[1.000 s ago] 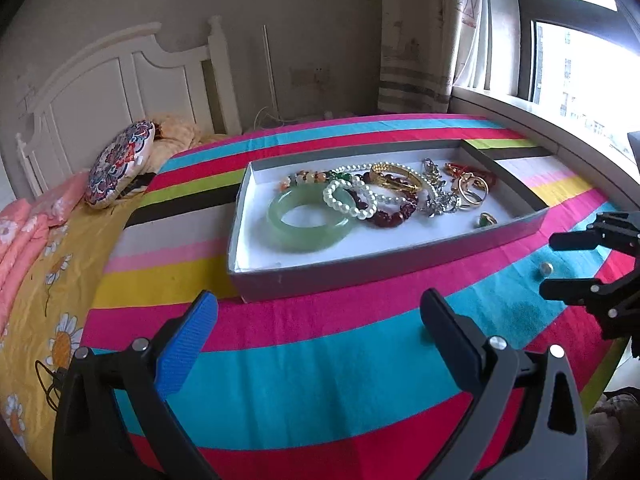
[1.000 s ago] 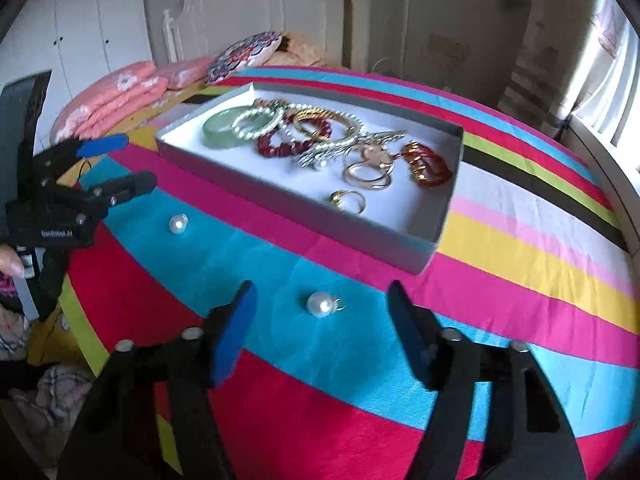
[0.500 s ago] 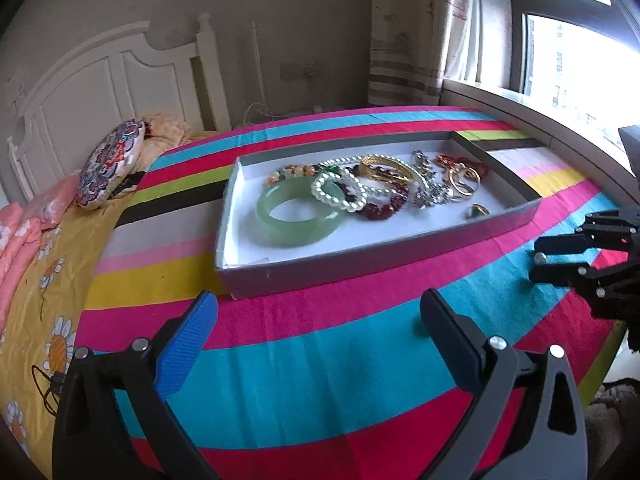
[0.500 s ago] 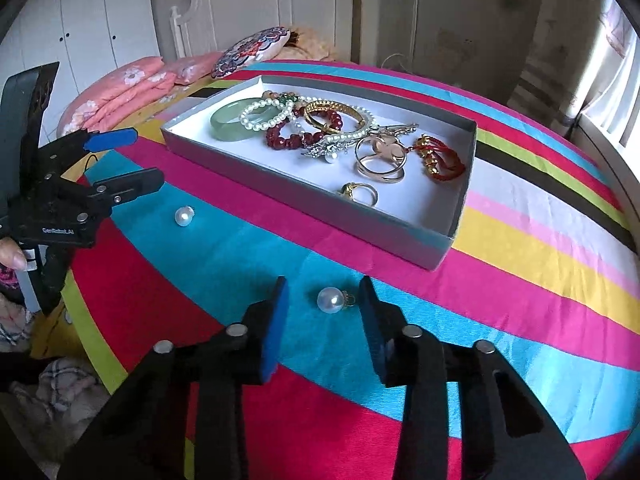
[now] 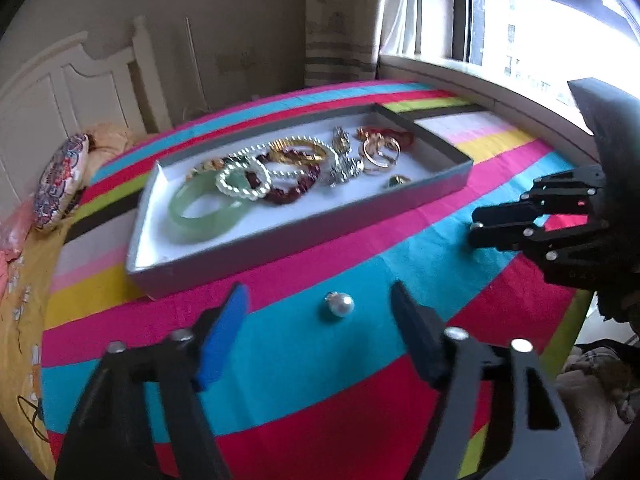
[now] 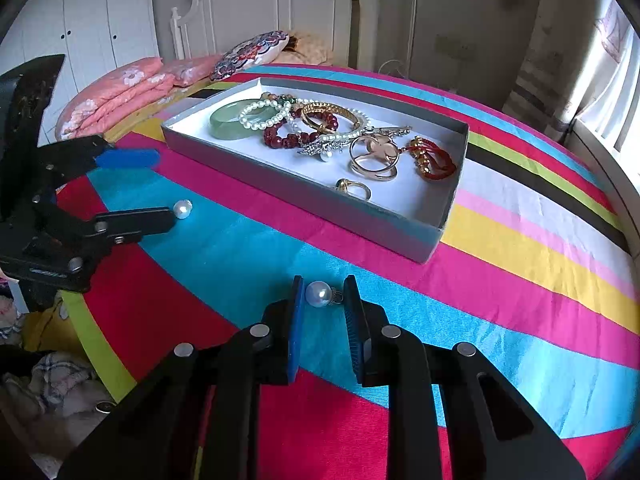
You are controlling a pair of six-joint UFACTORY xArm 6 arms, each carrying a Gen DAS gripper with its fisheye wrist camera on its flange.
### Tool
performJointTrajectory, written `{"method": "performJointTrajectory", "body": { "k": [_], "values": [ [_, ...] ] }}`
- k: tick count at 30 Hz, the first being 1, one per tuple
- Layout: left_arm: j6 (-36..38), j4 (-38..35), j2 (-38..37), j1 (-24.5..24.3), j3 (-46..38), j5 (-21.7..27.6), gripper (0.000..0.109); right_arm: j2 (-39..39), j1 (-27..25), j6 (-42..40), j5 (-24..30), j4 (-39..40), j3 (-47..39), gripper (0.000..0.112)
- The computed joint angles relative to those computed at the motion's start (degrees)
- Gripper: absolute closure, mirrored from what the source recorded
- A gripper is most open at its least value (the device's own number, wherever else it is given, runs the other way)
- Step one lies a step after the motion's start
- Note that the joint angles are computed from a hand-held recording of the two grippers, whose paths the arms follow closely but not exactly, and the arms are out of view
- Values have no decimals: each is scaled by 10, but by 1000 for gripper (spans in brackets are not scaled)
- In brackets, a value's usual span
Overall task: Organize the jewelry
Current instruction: 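Grasp the second pearl earring with the left gripper while the right gripper holds its earring, then carry both pearl earrings into the gray tray and open both grippers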
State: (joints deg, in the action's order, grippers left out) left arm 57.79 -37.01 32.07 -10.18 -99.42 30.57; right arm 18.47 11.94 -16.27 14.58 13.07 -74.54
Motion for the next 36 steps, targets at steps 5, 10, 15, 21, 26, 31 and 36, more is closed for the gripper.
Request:
{"method": "performJointTrajectory", "body": {
  "k": [5, 10, 15, 21, 26, 31, 36],
  "values": [
    [-19, 24, 10, -1, -10, 13, 72, 0, 1, -2, -1, 4, -1, 91],
    [-13, 24, 13, -2, -12, 16, 84, 0, 0, -1, -1, 3, 0, 91],
    [-8, 17, 13, -2, -12, 17, 94, 0, 0, -1, -2, 2, 0, 91],
    [-4, 12, 13, -3, -11, 10, 95, 0, 0, 3, -4, -3, 2, 91],
    [7, -8, 4, -4, 4, -5, 95, -6, 0, 15, -20, -14, 7, 91],
    [40, -60, -16, -6, 31, -44, 95, -17, 5, -17, -58, 31, 18, 91],
    [103, -148, -43, -11, 57, -77, 95, -27, 15, -51, -99, 75, 25, 91]
  ]
}}
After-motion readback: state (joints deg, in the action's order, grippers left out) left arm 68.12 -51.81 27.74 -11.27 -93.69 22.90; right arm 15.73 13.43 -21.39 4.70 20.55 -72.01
